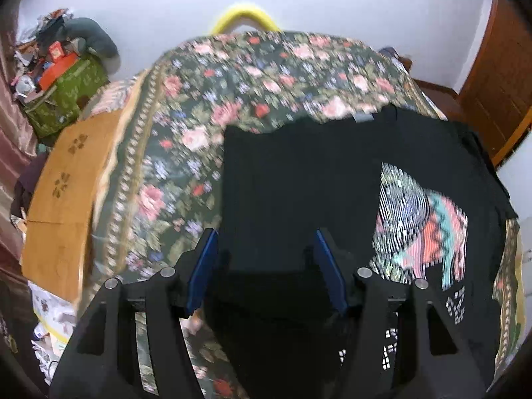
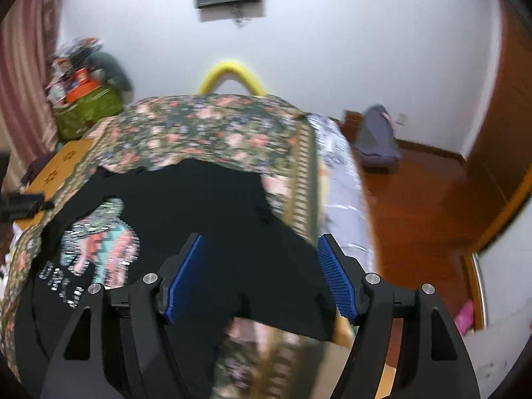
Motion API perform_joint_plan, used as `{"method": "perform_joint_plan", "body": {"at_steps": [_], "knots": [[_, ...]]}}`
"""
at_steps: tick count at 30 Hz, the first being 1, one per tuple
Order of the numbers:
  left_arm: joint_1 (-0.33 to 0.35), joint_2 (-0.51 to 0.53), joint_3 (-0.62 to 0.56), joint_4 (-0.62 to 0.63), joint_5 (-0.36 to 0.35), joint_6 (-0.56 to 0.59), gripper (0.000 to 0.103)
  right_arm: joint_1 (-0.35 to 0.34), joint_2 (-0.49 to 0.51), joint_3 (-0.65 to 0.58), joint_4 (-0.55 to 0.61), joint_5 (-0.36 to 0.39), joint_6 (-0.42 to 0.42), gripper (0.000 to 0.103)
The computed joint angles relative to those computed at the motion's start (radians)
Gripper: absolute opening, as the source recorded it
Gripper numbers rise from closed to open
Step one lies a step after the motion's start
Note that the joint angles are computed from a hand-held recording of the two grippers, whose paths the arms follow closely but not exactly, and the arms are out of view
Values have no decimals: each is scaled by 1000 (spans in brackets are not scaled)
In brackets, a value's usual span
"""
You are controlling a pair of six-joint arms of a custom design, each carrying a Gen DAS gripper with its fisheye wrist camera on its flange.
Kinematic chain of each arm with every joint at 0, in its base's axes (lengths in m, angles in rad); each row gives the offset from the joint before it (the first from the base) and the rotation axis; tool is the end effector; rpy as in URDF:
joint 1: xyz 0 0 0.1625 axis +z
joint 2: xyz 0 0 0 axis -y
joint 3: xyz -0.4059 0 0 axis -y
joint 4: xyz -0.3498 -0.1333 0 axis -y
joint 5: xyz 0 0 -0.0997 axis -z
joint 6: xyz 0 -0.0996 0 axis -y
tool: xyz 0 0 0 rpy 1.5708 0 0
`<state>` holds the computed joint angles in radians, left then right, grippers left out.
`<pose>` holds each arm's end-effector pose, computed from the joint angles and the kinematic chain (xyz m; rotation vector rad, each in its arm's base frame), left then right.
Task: Fold small clothes
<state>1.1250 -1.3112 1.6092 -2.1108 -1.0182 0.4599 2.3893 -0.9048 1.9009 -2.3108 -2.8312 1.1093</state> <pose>-0.0722 -0.5814 0.3937 1.0454 2.3512 -0.3076 0.4130 -0.3339 0.1334 -0.1045 -2.0163 1.0568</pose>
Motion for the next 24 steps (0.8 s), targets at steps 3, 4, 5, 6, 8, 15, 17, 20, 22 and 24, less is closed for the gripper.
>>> {"method": "perform_joint_plan", "body": {"at_steps": [3,4,5,6,8,15,17,20,22,24], "knots": [[3,-2,51,-13,2,24,59,-12,-64,48,111,11,148,68],[2,-3,71,-30,12,35,59,-19,-78,63,127,15,178,68],[0,-4,94,-59,25,50,59,-27,-91,80,130,22,203,68],[1,-4,114,-88,33,66,60,-41,-102,106,99,31,209,68],[5,-4,130,-119,33,74,61,-64,-109,141,35,51,199,68],[21,2,126,-139,18,82,71,-152,-50,203,-225,122,12,67],[24,3,127,-142,15,81,71,-159,-42,212,-238,111,-7,67],[25,2,136,-160,14,99,71,-168,-24,212,-254,71,-26,66],[22,-1,150,-182,19,115,71,-174,-22,213,-263,51,-34,58],[20,-4,161,-202,24,126,71,-180,-24,219,-283,45,-52,39]]}}
